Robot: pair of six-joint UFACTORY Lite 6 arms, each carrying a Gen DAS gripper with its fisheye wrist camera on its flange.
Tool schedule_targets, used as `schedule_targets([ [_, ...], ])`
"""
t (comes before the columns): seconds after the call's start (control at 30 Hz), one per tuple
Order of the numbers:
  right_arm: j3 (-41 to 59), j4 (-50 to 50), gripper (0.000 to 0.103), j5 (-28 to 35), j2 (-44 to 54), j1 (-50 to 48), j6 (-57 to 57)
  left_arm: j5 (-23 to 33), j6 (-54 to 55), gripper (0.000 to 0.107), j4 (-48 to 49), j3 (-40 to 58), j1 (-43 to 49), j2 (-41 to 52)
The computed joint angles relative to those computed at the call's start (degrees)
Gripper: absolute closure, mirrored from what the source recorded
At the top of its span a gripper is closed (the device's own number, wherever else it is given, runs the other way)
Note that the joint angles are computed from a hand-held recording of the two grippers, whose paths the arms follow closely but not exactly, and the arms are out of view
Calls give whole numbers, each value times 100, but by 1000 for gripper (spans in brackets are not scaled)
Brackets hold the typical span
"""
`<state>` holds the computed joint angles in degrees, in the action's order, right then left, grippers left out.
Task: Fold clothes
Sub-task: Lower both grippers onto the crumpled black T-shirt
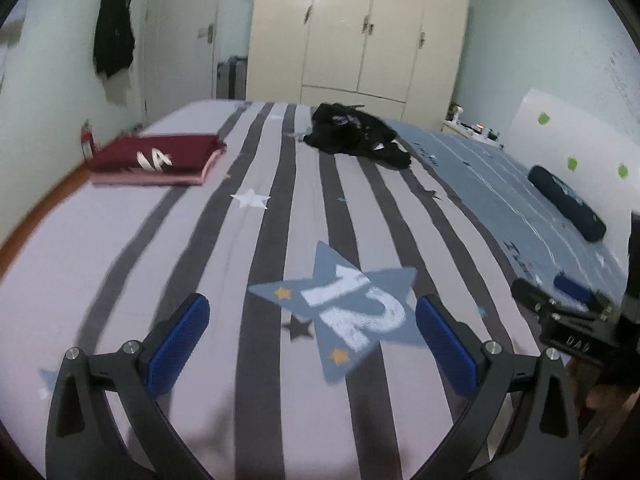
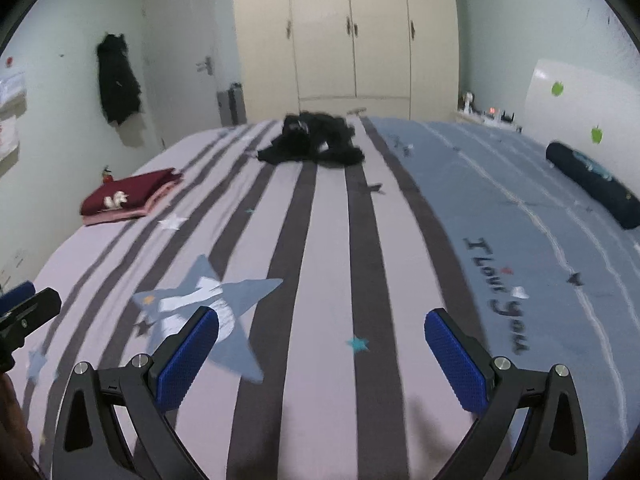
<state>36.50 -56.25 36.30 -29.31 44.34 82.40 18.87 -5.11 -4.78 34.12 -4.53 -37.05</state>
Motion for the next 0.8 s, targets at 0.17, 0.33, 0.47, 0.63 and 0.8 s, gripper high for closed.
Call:
schedule_targets([
  [0.17,1094,1625,2,-456,1122,-1095,-1711,378,-218,5,-156,1234,118,1427],
  [0.33,2438,3512,2,478,1436,-1690,-3824,1899,-1062,5,701,3305,-264,2547],
  [0.47,3257,4484,2,1278,1487,-2283,-4925,3128,-1146,5,868,5251,-442,3616],
  [0.63,3924,5459,2,1732,1701,-3359,-6150,3938,-1173,5,1085,7126,-711,4866],
  [0.8,4509,5961,2,1433,2584,-4050,-6933,3978,-686,5,791,8370,-634,6023],
])
